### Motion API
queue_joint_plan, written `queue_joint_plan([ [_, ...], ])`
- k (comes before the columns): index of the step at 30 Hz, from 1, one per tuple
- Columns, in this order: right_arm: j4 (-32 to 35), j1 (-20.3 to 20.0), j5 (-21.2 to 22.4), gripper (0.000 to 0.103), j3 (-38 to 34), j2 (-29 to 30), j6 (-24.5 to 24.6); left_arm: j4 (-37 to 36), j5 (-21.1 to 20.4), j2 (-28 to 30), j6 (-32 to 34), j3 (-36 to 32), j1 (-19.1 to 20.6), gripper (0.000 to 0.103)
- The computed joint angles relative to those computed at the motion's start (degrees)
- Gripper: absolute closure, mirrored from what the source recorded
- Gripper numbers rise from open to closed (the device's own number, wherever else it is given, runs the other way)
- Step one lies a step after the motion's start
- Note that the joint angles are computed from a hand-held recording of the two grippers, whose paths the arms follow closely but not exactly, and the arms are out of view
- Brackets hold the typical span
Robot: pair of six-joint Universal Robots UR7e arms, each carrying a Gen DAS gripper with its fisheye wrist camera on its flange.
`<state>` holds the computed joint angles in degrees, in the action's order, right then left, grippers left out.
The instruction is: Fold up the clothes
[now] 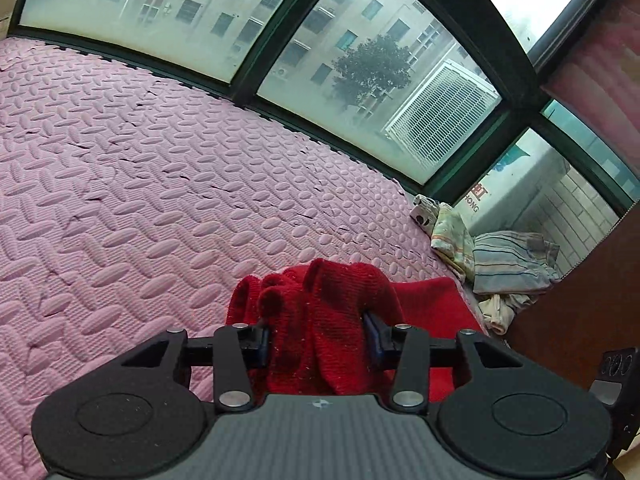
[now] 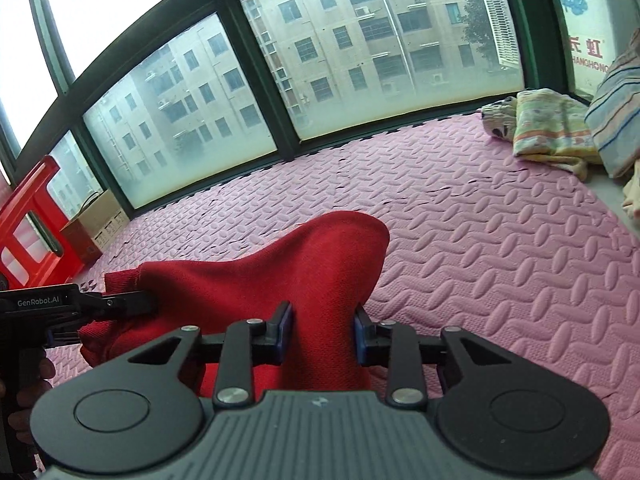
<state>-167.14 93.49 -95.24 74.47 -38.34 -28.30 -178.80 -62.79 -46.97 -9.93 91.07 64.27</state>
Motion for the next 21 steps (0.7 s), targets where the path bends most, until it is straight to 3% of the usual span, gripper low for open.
queue_joint_plan([
  [6,-2.5,-1.49,-4.02,0.072,-3.15,0.96,-0.48,4.69,-1.18,6.48,2.62,-8.51,-0.54,0.056],
  [7,-2.64,-1.7,-4.78,0.065,-3.47,1.09,-0.9,5.29,-0.4,7.23,2.93,-9.35,-0.71,0.056],
  [10,-7.03,-1.93,-6.08,0.061,-1.56,0.71,-4.01,6.18,1.5,7.91,3.61,-10.27,-1.06,0.046],
  [11,-8.46,-1.93,-5.93,0.061,-0.49,0.26,-5.16,6.24,1.89,7.85,3.89,-10.31,-1.13,0.045],
  [13,-9.61,-1.82,-4.6,0.06,1.58,-0.92,-6.42,6.06,4.01,7.81,4.01,-10.34,-1.56,0.027],
  [18,-7.82,-1.16,-1.32,0.059,5.02,-2.27,-9.52,4.62,7.13,8.61,6.65,-11.67,-2.22,0.018],
  [21,-11.26,-0.78,-1.78,0.059,8.06,-2.15,-12.4,5.75,8.34,9.55,7.86,-13.12,-2.06,0.018],
])
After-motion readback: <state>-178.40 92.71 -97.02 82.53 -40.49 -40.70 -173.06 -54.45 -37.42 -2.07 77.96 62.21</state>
